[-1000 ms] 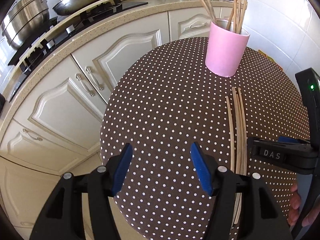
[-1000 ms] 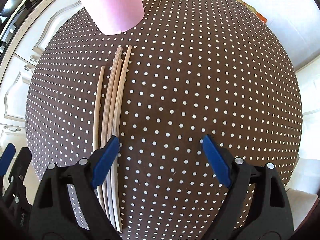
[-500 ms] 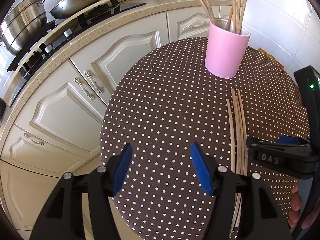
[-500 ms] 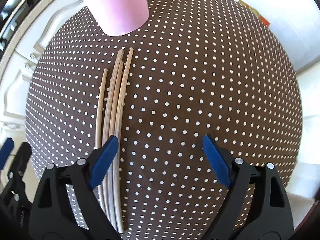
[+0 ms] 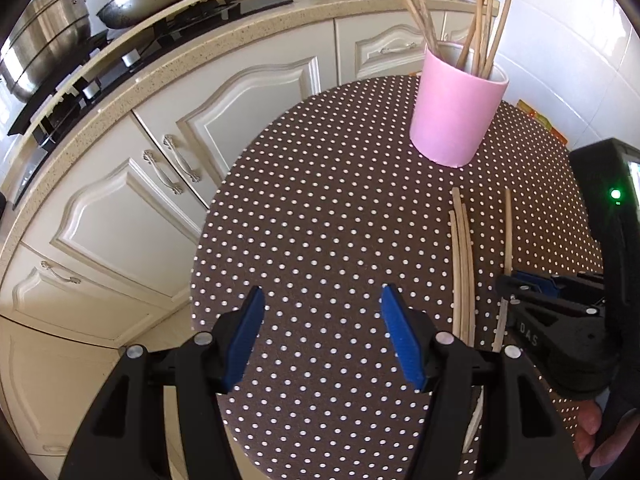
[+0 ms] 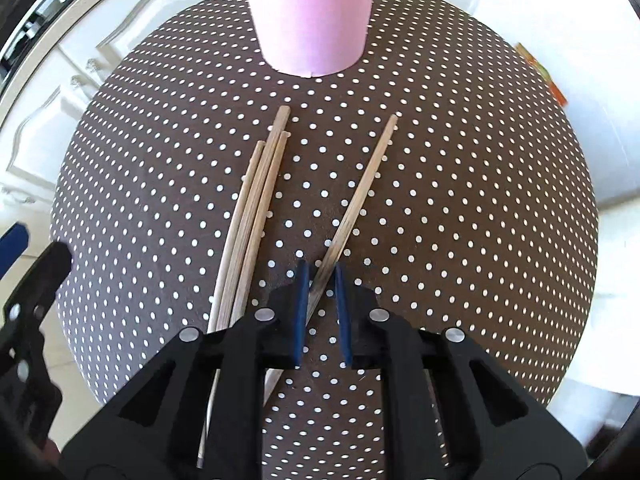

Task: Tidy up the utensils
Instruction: 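Lower the right tool onto the loose chopsticks and grasp one chopstick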

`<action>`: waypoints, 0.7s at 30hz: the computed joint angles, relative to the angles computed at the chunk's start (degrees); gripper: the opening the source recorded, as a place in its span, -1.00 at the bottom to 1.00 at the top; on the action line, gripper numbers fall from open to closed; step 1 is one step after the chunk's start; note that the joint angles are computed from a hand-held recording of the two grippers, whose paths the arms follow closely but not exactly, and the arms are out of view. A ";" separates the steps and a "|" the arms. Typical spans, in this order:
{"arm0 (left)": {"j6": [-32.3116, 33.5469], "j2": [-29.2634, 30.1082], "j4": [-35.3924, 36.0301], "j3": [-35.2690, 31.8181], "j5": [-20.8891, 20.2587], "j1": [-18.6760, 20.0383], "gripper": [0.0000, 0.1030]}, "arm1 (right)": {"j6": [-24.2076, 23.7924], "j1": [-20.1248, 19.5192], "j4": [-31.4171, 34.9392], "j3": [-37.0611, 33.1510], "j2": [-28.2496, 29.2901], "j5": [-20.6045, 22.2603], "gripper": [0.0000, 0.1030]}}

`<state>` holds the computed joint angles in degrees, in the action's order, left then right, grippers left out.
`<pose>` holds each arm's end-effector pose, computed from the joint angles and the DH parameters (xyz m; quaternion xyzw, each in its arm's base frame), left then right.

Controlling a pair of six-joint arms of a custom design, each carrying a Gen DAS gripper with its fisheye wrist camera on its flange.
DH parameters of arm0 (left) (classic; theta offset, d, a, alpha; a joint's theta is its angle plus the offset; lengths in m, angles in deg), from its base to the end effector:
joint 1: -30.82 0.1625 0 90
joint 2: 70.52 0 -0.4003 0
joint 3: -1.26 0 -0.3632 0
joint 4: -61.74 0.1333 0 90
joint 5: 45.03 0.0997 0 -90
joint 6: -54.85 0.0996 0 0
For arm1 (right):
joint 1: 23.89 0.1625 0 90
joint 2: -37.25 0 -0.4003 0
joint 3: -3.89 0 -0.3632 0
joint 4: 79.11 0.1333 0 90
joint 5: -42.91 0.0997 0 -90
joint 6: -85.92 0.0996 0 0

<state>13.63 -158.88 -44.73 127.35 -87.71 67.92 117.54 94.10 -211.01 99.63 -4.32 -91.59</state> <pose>-0.1683 -0.3862 0.2413 0.1652 0.8880 -0.1736 0.3924 0.3350 -0.4951 0.0430 0.0113 -0.9211 0.1013 0.3758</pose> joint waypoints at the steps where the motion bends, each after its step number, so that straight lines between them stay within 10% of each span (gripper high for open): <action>1: 0.30 0.39 -0.50 0.04 -0.38 0.04 0.17 | -0.61 -0.18 -0.93 0.35 -0.19 0.60 -0.76; 10: 5.14 6.06 -5.69 -2.18 -10.34 2.70 0.17 | -4.14 -6.78 -16.11 11.48 -9.58 16.40 -0.86; 21: 4.48 14.13 0.94 -6.91 -12.77 4.72 0.17 | -6.92 -11.03 -14.65 18.63 -19.32 21.38 -0.87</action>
